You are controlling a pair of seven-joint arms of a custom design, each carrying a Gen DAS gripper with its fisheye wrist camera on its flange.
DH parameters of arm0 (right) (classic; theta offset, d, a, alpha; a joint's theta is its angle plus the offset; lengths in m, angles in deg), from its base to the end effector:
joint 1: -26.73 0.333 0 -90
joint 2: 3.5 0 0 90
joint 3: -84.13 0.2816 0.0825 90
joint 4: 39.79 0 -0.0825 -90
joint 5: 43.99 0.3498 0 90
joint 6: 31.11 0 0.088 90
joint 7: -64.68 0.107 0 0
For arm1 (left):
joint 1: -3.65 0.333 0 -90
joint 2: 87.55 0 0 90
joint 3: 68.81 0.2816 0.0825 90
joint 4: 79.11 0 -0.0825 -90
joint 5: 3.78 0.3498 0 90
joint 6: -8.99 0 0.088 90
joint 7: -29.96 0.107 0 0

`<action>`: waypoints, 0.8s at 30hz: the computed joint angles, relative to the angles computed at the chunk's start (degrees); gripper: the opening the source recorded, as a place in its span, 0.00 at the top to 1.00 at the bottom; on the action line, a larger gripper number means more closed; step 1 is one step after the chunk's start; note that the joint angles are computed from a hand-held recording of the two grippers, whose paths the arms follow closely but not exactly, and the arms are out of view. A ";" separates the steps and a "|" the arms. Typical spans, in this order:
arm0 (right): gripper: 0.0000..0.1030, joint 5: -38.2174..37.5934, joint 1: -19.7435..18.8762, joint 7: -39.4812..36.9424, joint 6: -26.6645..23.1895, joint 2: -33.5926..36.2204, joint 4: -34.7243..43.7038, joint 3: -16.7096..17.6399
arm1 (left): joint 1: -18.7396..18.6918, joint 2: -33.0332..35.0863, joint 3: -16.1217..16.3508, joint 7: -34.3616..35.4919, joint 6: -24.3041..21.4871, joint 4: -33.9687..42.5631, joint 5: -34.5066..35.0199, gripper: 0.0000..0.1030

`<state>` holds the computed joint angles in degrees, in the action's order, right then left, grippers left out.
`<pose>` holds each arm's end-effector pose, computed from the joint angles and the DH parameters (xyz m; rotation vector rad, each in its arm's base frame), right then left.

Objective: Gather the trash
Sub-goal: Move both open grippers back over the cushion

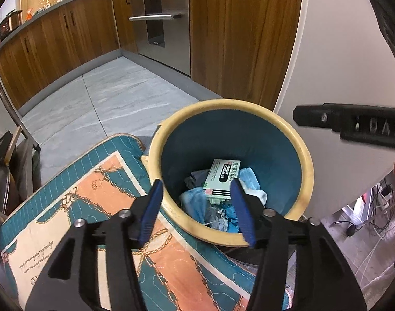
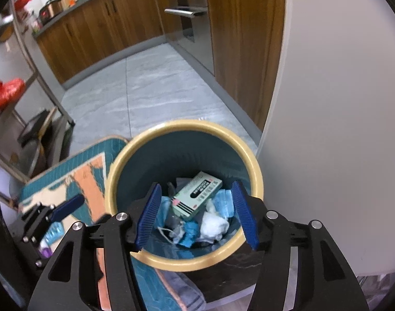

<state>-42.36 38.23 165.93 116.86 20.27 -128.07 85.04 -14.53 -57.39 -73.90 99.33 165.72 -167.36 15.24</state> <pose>0.6629 0.1435 0.4676 -1.8144 1.8188 -0.4246 0.6373 -0.2749 0.4116 -1.5722 2.0844 -0.7333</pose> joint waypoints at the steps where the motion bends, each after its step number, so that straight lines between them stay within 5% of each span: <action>1: 0.42 0.87 -0.32 0.05 0.48 -0.27 -0.21 0.28 | -0.09 -0.37 0.19 -0.02 0.23 -0.44 0.32 0.45; 3: 0.41 2.40 -0.78 0.13 1.28 -0.91 -0.76 0.71 | -0.13 -1.18 0.48 -0.29 0.62 -1.40 0.79 0.43; 6: 0.25 3.88 -1.03 0.43 2.53 -1.78 -1.55 1.01 | 0.00 -3.01 0.95 -0.81 1.67 -3.74 1.74 0.38; 14: 0.17 1.70 0.74 0.95 4.96 -4.24 -3.37 0.74 | 0.43 -10.70 3.84 -7.34 6.64 -12.55 8.08 0.16; 24: 0.10 -1.79 2.96 2.38 10.65 -7.26 -7.43 0.92 | 4.90 -20.76 4.56 -18.07 7.49 -22.82 20.82 0.12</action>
<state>-44.16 41.19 168.32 127.51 13.01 -135.50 85.96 -9.63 -78.15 -69.33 81.26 173.21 -190.18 36.05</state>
